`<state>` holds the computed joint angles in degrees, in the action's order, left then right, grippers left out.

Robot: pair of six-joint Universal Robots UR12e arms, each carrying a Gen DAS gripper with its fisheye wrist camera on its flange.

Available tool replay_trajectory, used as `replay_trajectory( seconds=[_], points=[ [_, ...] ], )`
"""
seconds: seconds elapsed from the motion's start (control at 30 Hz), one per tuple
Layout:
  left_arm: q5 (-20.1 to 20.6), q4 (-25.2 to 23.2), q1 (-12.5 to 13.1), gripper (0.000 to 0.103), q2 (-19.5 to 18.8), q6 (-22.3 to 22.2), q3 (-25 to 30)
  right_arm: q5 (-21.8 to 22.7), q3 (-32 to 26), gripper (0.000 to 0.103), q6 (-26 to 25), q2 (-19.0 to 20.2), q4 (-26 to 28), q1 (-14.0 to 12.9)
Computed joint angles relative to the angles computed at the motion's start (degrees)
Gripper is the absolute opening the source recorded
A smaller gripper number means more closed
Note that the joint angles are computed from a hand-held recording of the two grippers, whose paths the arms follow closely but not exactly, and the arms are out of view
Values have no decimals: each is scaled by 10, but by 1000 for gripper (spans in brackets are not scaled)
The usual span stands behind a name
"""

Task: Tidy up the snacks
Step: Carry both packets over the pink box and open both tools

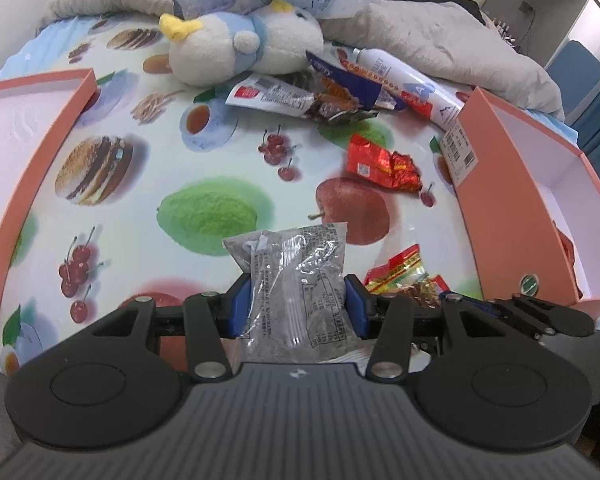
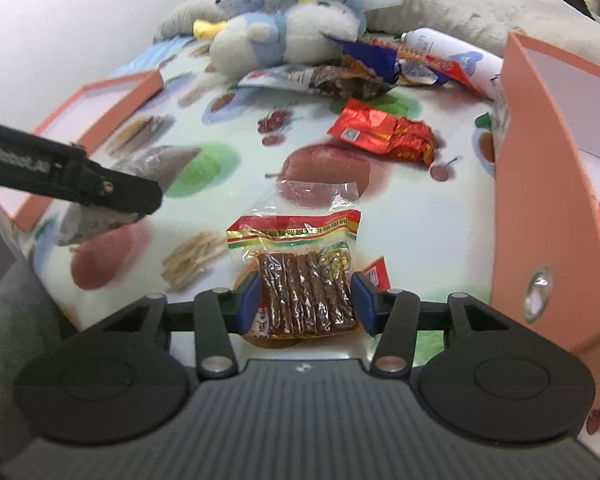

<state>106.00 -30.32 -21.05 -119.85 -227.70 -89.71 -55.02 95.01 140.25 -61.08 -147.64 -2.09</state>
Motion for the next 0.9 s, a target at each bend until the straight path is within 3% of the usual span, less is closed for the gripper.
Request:
replay_trajectory(
  seconds=[0.37,0.9],
  points=[
    [14,-1,2,54,13,9,20,28,-20,52,43,-26,-1,-7],
    [22,29,0,55,22,46,70,49,-49,52,139,-43,-96,-22]
  ],
)
